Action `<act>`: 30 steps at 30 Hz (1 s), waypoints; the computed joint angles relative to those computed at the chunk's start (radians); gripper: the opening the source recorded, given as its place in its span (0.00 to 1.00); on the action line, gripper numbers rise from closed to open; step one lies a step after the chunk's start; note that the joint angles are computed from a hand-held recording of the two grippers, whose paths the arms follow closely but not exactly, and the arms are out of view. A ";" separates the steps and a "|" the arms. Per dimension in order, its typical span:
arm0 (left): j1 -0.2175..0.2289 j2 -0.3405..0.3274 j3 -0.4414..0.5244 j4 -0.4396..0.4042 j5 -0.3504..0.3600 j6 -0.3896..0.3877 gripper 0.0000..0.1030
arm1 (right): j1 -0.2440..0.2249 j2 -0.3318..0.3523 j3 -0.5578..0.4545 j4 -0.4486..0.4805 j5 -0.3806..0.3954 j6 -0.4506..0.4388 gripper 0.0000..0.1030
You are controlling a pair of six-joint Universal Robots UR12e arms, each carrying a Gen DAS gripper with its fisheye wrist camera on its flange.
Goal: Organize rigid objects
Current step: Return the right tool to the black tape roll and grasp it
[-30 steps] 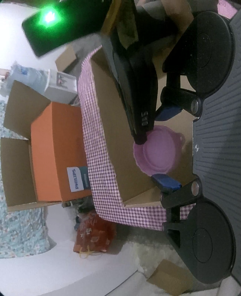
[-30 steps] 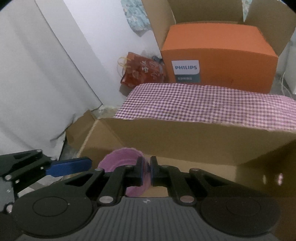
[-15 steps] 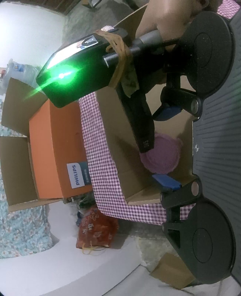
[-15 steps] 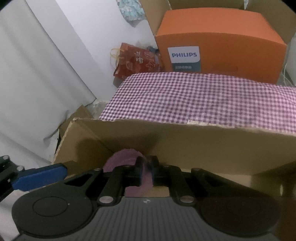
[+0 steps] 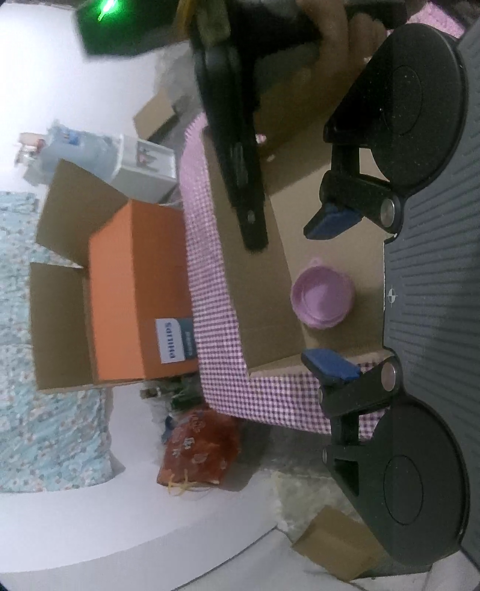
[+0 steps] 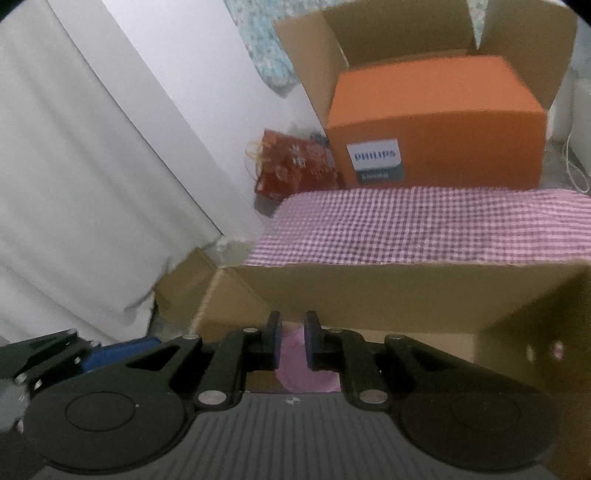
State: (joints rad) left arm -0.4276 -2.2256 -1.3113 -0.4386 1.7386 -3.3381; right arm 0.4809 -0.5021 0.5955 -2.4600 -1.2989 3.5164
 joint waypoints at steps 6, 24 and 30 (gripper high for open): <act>-0.007 0.077 -0.114 0.099 -0.007 0.001 0.66 | 0.001 -0.183 0.319 -0.250 0.020 0.038 0.13; -0.042 0.135 -0.360 0.193 -0.044 -0.056 0.70 | 0.065 -0.338 0.711 -0.448 0.020 0.138 0.13; -0.045 0.103 -0.359 0.171 -0.080 -0.055 0.71 | 0.088 -0.290 0.659 -0.320 -0.008 0.116 0.13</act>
State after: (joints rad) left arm -0.4729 -2.1229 -1.6708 -0.2674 1.6583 -3.3935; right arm 0.5686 -0.7916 1.2547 -2.7797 -1.3068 3.6319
